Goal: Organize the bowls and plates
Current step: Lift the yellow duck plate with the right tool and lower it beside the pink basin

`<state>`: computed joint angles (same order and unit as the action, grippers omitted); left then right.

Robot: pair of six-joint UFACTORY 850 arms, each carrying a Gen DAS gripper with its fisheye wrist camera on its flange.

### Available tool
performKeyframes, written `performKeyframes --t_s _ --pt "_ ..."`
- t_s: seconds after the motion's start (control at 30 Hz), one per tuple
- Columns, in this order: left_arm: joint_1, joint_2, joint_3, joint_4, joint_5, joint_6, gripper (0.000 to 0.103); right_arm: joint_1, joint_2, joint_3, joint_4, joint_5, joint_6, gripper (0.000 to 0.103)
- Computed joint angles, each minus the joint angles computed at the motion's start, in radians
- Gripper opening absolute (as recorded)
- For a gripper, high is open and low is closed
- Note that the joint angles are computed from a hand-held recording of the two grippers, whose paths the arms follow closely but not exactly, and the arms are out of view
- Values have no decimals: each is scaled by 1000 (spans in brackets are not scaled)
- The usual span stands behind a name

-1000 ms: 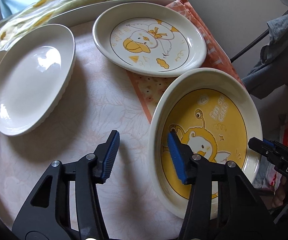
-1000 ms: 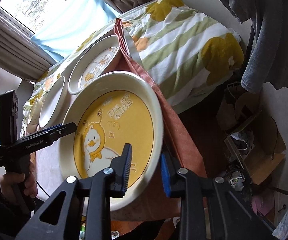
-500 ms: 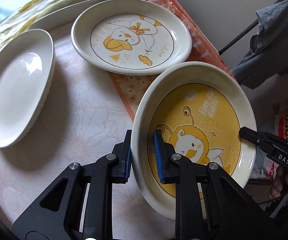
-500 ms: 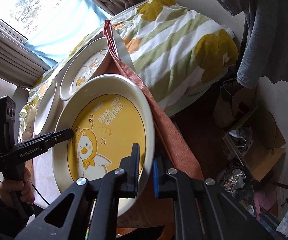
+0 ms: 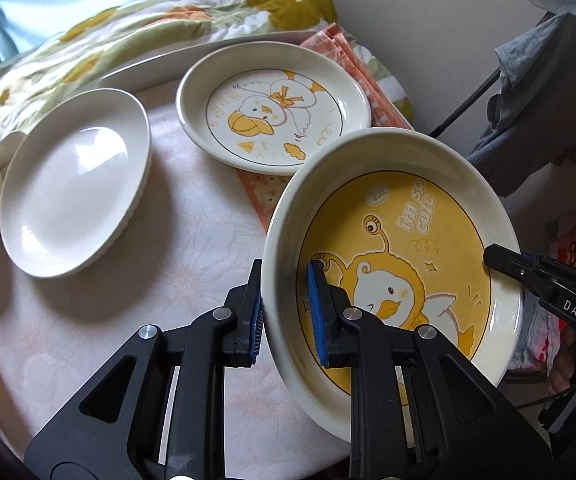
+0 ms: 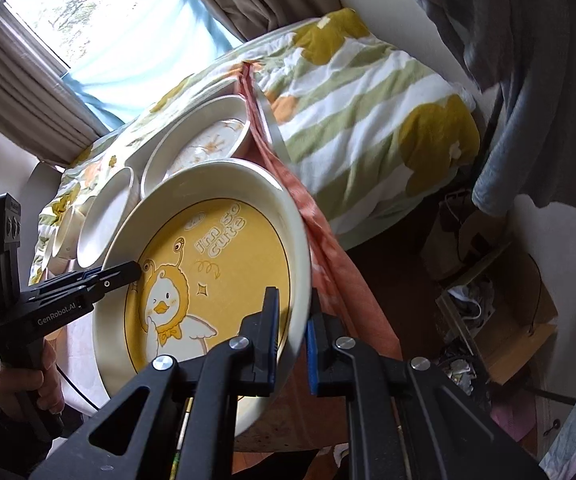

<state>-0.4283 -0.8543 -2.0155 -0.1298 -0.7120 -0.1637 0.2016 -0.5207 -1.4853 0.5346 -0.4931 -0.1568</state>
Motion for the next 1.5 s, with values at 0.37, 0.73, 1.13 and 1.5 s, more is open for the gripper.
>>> performKeyframes --t_s 0.37,0.73,1.13,1.5 --pt "24 309 351 256 146 -374 17 55 5 -102 121 -76 -251 11" --pt "129 575 714 399 199 -611 17 185 -94 -235 173 -184 -355 11" --pt "292 600 895 167 296 -316 17 314 -234 -327 99 -175 -208 11" --pt "365 535 906 -48 384 -11 17 345 -318 -389 88 -113 -174 11"
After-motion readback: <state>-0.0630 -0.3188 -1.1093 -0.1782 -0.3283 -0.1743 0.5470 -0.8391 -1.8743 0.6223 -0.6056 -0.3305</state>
